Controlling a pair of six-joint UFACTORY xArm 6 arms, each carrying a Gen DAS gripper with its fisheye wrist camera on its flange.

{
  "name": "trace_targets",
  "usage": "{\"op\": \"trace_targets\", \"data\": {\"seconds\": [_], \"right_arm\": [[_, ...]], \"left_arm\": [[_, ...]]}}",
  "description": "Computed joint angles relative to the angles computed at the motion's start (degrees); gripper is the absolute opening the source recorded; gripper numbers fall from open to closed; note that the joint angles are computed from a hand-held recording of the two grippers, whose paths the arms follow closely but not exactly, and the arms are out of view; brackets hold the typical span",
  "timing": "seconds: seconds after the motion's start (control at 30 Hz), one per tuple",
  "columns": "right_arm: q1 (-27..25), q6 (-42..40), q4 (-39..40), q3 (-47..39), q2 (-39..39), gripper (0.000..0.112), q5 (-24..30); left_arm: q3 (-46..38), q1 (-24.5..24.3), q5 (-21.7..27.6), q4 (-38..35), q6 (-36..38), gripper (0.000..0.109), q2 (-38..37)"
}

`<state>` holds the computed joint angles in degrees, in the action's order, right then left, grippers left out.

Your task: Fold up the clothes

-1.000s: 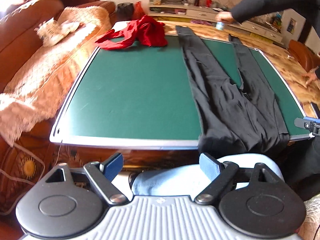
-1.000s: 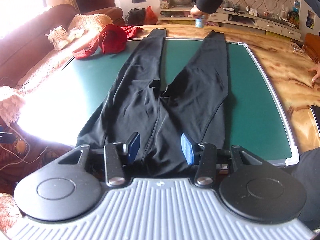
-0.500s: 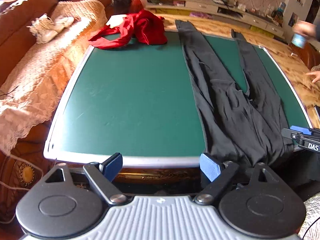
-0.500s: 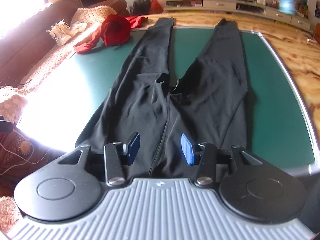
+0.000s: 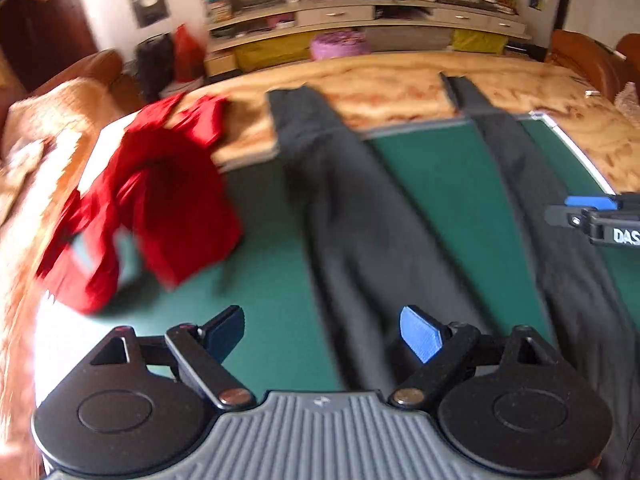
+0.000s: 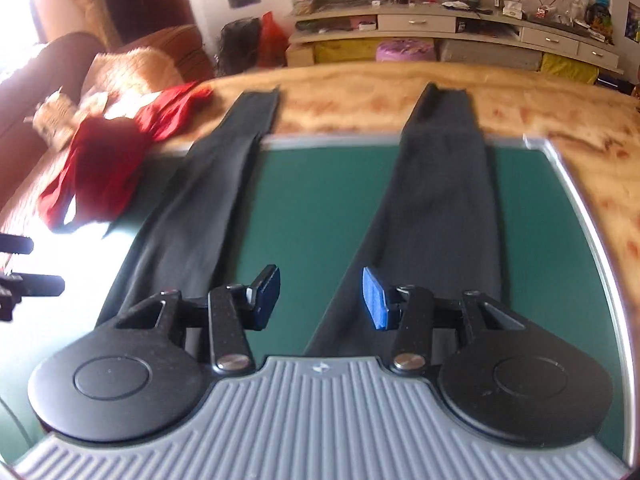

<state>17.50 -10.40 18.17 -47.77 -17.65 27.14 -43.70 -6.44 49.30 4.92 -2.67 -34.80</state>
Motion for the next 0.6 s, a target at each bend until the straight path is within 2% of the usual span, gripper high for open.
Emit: {"op": "trace_targets", "data": {"seconds": [0.1,0.2,0.33,0.47,0.53,0.57,0.6], "right_arm": [[-2.8,2.8,-3.5,-7.0,3.7,0.053,7.3],[-5.5,3.6,-4.7,-12.8,6.3,0.053,14.3],[-8.1,4.7,-6.6,-21.7,11.7,0.053,22.7],[-9.9,5.2,-5.6,-32.8,20.0,0.053,28.2],[-10.4,5.8,-5.1,-38.9,24.8,0.069,30.7],[-10.6,5.8,-4.5,-41.7,27.0,0.083,31.5],[-10.9,5.6,-3.8,-44.6,29.4,0.090,32.4]], "left_arm": [[-7.4,-2.0,2.1,-0.6,1.2,0.091,7.3],[-16.2,-2.9,7.0,-3.2,2.9,0.092,14.5],[-26.4,-2.7,11.7,-3.1,1.7,0.097,22.6],[-36.0,-1.7,15.5,-3.2,1.3,0.097,30.7],[-40.8,-1.2,17.6,-2.9,0.8,0.097,34.7],[-43.0,-0.7,18.4,-2.8,0.6,0.097,36.6],[-45.3,-0.3,19.3,-2.8,0.4,0.097,38.5]]}}
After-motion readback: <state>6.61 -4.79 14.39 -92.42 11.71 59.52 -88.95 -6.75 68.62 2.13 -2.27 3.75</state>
